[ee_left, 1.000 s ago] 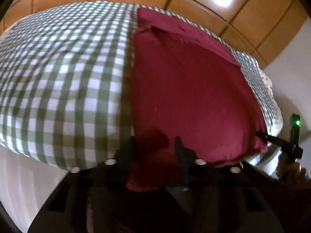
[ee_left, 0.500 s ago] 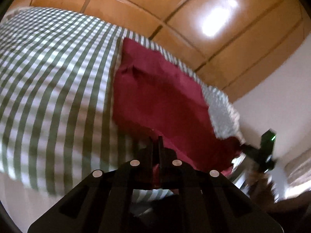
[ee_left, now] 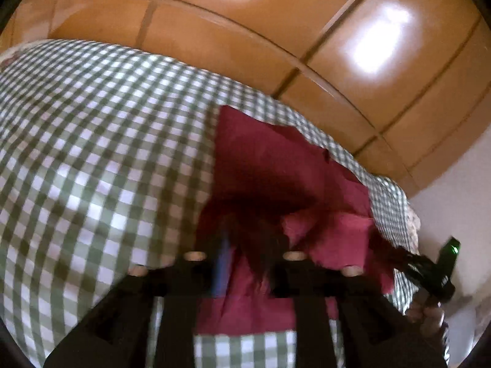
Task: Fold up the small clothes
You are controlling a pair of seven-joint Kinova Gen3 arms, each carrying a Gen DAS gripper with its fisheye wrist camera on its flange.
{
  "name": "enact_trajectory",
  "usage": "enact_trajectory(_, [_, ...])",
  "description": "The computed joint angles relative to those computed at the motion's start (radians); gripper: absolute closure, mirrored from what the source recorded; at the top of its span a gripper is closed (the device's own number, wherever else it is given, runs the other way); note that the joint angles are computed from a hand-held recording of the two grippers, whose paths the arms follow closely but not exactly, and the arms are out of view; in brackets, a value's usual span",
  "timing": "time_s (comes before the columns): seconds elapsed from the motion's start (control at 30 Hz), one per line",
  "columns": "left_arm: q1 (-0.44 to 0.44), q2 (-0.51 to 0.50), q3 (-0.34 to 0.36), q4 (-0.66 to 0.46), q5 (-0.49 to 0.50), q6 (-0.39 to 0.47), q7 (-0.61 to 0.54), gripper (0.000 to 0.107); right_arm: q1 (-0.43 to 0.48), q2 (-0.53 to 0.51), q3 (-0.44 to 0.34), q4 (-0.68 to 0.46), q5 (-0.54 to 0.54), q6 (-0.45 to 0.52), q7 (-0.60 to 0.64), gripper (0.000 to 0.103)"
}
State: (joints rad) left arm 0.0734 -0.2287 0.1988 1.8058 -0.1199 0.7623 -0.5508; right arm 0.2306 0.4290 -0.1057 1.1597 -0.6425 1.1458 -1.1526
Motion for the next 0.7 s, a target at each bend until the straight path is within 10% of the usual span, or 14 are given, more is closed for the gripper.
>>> enact_trajectory(0.07, [-0.011,-0.033,-0.011,0.044,0.02,-0.028,0.015,0.046,0.046,-0.012,-0.029,0.026,-0.019,-0.012,0.039,0.016])
enact_trajectory(0.37, [0.079,-0.129,-0.077,0.213,0.228,-0.085,-0.183,0.046,0.029,-0.083,0.041,0.198,0.039,-0.018,0.167,0.015])
enact_trajectory(0.6, [0.081,-0.063,-0.055,0.203,0.263,-0.095,-0.225,0.084,-0.033,-0.069,0.042,0.206,0.097,-0.074,0.131,0.071])
enact_trajectory(0.7, [0.078,-0.088,-0.043,0.207,0.261,-0.087,-0.231,0.091,0.001,-0.078,0.038,0.208,0.059,-0.035,0.16,0.076])
